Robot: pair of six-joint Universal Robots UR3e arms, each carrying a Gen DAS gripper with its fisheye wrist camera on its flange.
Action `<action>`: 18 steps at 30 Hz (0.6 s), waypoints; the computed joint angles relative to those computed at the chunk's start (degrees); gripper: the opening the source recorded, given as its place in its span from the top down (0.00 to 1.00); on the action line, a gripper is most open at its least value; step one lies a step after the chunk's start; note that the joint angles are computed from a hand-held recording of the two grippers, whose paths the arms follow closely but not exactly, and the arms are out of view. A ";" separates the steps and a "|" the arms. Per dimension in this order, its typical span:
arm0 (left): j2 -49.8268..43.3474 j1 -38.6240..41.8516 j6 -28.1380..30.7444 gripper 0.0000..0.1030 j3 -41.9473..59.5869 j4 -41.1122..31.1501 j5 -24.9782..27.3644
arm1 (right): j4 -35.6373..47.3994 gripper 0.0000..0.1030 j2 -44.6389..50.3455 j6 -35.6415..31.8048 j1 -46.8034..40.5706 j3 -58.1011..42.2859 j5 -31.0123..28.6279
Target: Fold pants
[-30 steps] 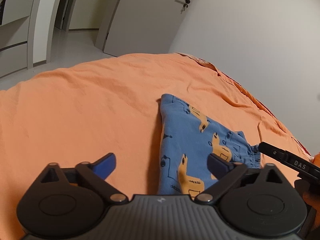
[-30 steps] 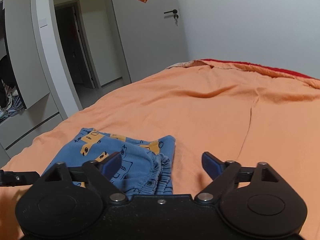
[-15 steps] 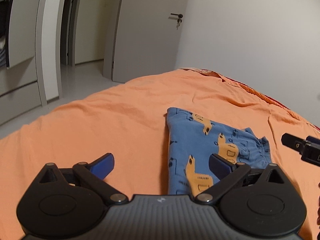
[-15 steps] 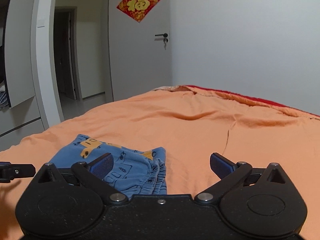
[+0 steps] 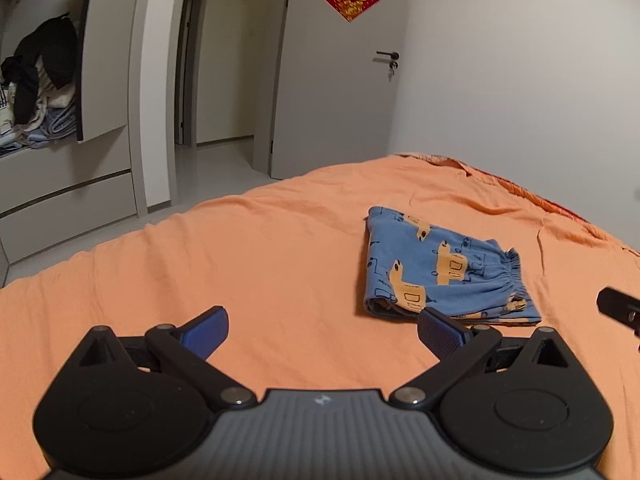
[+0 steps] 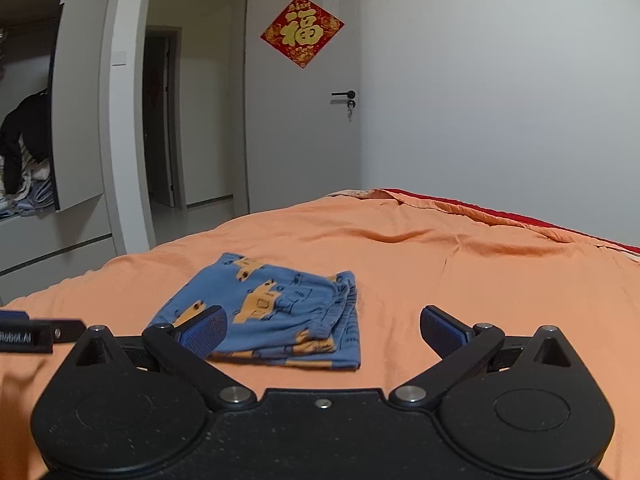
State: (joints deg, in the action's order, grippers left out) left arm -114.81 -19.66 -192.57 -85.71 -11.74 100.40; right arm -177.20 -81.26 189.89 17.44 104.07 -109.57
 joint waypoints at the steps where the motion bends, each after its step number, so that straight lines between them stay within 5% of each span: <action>1: 1.41 -0.64 -0.27 0.00 -1.88 0.41 0.82 | 0.50 0.01 -1.28 0.40 0.56 0.98 -0.25; 8: 8.77 -3.86 -1.99 0.00 -11.26 -1.51 3.45 | 3.74 0.01 -10.87 3.86 5.20 9.05 -3.45; 18: 7.45 -5.09 0.18 0.00 -11.32 -0.74 4.56 | 2.95 0.01 -14.18 5.49 5.74 13.86 -6.18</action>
